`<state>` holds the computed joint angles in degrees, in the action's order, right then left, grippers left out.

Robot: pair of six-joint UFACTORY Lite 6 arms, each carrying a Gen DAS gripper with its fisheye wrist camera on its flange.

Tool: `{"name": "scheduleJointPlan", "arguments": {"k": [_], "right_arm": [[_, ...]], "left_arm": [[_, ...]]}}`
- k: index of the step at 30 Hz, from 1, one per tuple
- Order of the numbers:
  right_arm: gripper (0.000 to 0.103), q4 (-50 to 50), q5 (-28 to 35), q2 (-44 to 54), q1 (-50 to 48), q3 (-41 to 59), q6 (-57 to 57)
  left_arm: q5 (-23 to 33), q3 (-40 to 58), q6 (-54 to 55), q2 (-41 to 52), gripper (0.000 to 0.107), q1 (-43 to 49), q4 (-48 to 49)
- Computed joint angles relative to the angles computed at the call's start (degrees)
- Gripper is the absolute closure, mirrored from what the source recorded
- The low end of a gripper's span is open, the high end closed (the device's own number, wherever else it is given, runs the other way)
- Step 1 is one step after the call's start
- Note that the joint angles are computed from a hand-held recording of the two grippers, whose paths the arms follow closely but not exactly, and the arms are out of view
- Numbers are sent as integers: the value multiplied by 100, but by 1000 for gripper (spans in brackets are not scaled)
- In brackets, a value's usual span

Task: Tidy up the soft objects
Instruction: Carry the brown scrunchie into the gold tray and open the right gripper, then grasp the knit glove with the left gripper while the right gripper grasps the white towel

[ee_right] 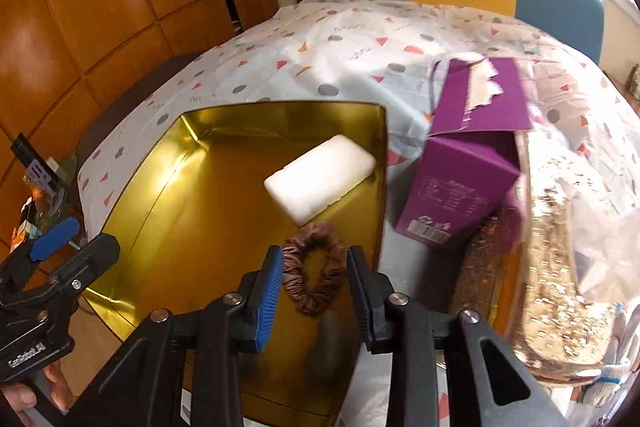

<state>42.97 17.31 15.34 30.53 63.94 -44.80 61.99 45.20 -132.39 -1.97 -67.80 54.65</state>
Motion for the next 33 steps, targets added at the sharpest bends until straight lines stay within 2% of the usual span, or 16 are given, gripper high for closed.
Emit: {"name": "scheduleJointPlan", "arguments": {"k": [9, 15, 22, 26, 33], "right_arm": [[65, 274, -711, -1231, -114, -1070, -378], [65, 637, -801, -1918, -401, -1599, -836], [65, 1531, -660, -2481, -1022, -2079, -1797], [65, 2044, -445, -2747, -1647, -2284, -2411], [64, 2576, 307, -2962, -3565, -2341, -3343]], "left_arm": [[-52, 221, 109, 197, 18, -37, 44], [44, 527, 321, 455, 18, -122, -30], [-10, 756, 429, 649, 17, -232, 70], [-220, 901, 479, 753, 17, -258, 172], [-707, 1670, 1123, 1286, 17, -317, 643]]}}
